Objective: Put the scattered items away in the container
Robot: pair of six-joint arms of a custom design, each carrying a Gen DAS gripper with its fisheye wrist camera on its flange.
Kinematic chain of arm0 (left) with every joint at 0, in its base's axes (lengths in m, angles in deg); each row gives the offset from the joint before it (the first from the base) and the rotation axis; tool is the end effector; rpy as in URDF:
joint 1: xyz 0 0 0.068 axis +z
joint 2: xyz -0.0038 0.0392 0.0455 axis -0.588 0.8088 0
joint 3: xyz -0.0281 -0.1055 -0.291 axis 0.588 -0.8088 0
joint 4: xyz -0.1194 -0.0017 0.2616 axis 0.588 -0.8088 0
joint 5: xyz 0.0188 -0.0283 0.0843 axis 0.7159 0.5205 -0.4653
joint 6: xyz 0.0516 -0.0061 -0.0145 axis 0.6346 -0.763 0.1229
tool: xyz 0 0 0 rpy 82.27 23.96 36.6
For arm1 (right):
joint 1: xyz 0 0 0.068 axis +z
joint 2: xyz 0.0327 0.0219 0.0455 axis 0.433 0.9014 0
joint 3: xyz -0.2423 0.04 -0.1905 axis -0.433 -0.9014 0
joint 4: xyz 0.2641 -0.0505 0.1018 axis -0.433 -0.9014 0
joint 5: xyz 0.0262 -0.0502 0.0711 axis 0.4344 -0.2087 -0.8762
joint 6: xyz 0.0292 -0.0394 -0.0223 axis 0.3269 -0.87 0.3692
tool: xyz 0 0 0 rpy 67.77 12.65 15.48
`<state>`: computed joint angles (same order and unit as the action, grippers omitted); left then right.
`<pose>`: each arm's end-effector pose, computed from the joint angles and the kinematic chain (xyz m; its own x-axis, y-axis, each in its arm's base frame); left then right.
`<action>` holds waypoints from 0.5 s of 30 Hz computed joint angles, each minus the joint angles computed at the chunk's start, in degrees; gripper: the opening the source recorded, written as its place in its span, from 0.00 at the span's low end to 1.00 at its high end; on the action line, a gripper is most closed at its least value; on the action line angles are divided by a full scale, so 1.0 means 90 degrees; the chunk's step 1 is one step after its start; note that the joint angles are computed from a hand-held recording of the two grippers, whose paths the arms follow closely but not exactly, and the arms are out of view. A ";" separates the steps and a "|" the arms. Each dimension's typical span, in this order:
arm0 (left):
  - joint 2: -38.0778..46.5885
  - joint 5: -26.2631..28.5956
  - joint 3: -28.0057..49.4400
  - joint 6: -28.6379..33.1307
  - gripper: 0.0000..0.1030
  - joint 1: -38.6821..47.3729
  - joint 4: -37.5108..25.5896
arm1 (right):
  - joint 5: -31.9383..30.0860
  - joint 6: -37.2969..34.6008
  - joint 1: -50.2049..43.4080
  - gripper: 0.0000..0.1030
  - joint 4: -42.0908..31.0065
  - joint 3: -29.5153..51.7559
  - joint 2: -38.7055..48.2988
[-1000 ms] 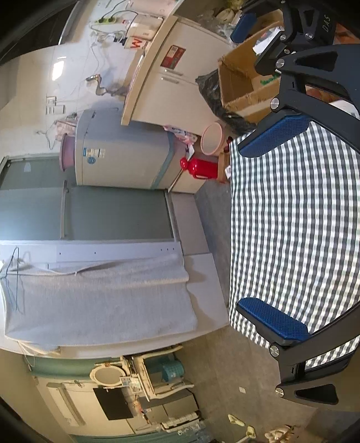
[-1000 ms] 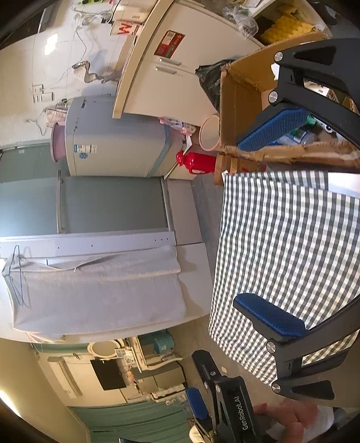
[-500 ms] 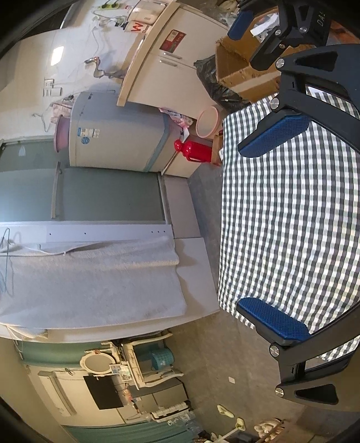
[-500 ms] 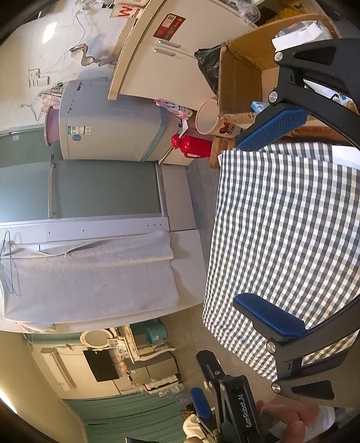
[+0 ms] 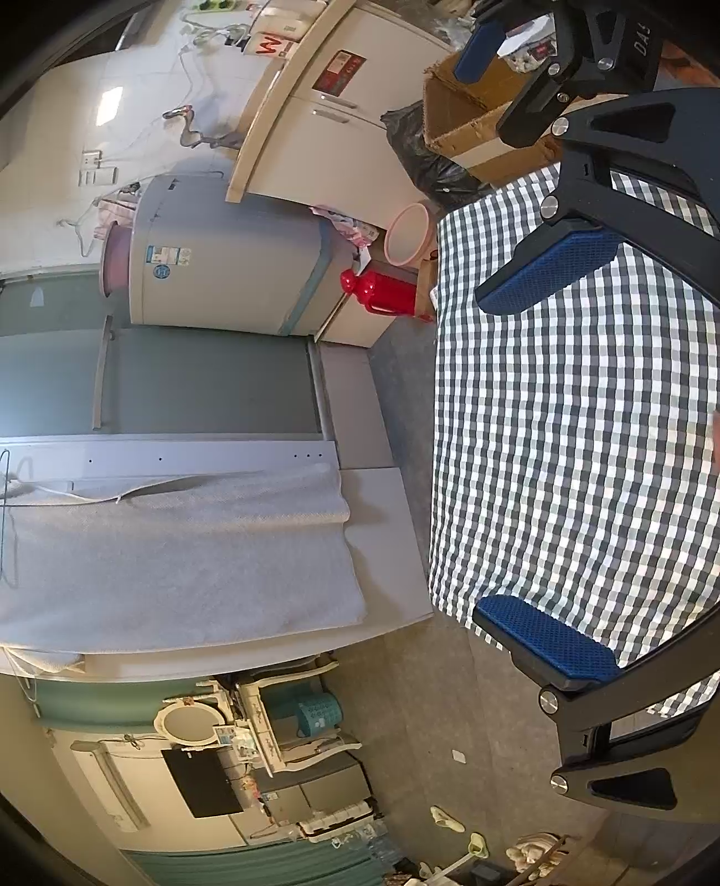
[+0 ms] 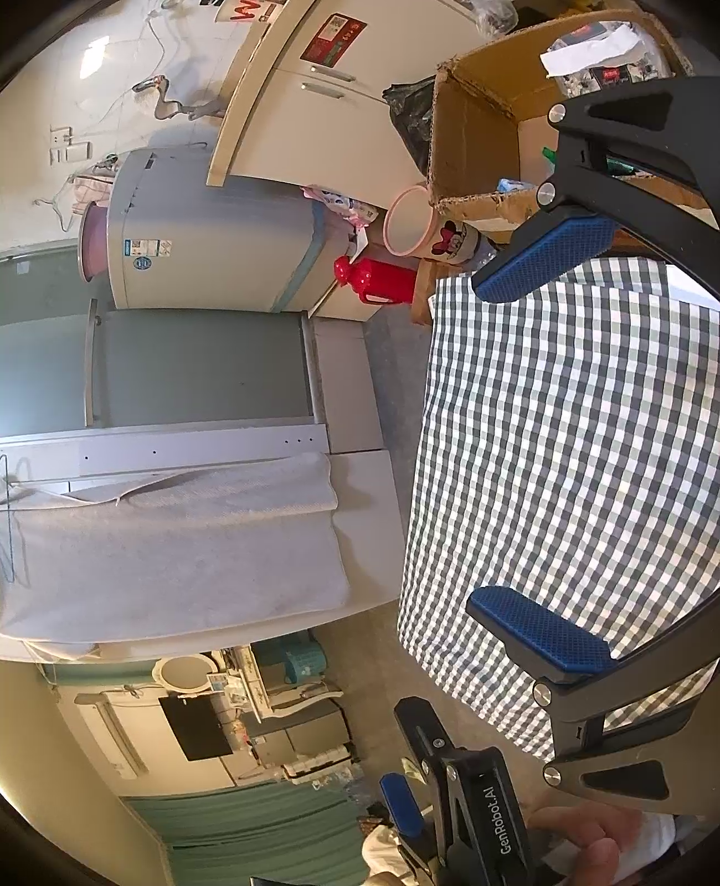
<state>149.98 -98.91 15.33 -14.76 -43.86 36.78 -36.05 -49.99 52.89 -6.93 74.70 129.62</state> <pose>0.2890 -0.0294 0.2305 -0.5466 -0.1082 -0.8304 -0.2112 0.9774 0.0116 0.3106 0.1571 0.2026 -0.5301 -0.1377 -0.8367 -0.3440 0.9368 0.0637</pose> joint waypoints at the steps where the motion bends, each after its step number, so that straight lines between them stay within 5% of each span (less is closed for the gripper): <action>1: 0.0010 0.0028 -0.0002 0.0005 1.00 0.0020 0.0007 | 0.0000 0.0000 0.0005 1.00 0.0003 0.0004 0.0020; 15: 0.0242 0.0279 -0.0024 0.0082 1.00 0.0205 0.0171 | 0.0094 0.0083 0.0067 1.00 0.0038 0.0046 0.0217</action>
